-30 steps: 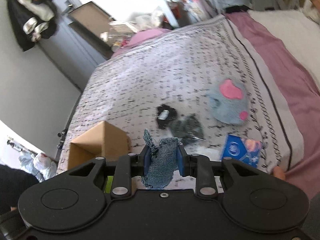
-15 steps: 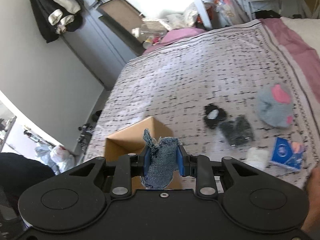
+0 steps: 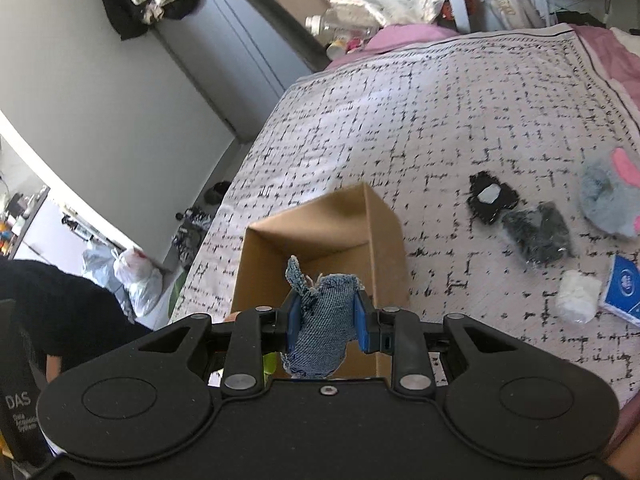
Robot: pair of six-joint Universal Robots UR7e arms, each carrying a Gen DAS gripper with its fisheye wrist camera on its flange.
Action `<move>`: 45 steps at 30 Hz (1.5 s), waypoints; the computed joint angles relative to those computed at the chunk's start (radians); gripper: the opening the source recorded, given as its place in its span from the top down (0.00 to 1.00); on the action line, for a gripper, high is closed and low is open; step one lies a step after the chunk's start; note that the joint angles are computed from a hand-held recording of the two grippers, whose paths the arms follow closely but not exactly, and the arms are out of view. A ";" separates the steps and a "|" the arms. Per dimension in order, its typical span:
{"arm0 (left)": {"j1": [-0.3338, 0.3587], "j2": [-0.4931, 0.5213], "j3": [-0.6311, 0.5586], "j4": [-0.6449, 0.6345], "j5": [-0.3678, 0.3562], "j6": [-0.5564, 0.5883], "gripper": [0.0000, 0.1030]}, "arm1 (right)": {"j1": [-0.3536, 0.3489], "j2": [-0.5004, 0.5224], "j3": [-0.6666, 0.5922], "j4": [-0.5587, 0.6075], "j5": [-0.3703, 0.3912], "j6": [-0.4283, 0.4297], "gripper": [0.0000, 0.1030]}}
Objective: Organize soft objects
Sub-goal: 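Carry both items over the cardboard box and open both tools to drop them, then move both tools from the box back toward the remaining items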
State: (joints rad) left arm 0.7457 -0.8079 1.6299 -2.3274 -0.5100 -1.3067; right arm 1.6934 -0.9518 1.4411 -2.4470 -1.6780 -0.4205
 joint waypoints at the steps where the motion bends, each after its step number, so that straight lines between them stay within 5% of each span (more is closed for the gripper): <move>1: 0.001 -0.003 0.001 0.013 -0.001 -0.014 0.64 | 0.000 0.002 0.002 0.002 0.000 0.001 0.73; 13: -0.002 -0.026 -0.011 0.145 -0.006 -0.112 0.52 | -0.008 0.011 -0.013 0.072 0.034 0.024 0.68; 17: -0.014 -0.028 -0.022 0.187 -0.008 -0.140 0.51 | -0.014 0.009 -0.021 0.099 0.053 0.030 0.45; 24: -0.033 -0.004 -0.093 0.341 -0.023 -0.207 0.47 | -0.027 -0.016 -0.057 0.127 0.072 0.045 0.29; 34: -0.062 0.071 -0.197 0.387 -0.008 -0.221 0.23 | -0.062 -0.065 -0.097 0.117 0.047 -0.007 0.16; 45: -0.087 0.184 -0.350 0.451 0.013 -0.209 0.10 | -0.096 -0.090 -0.126 0.095 -0.014 -0.065 0.05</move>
State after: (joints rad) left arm 0.6588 -0.6236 1.2802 -1.8765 -0.4971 -1.5160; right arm 1.5973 -1.0417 1.3152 -2.3525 -1.6919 -0.4853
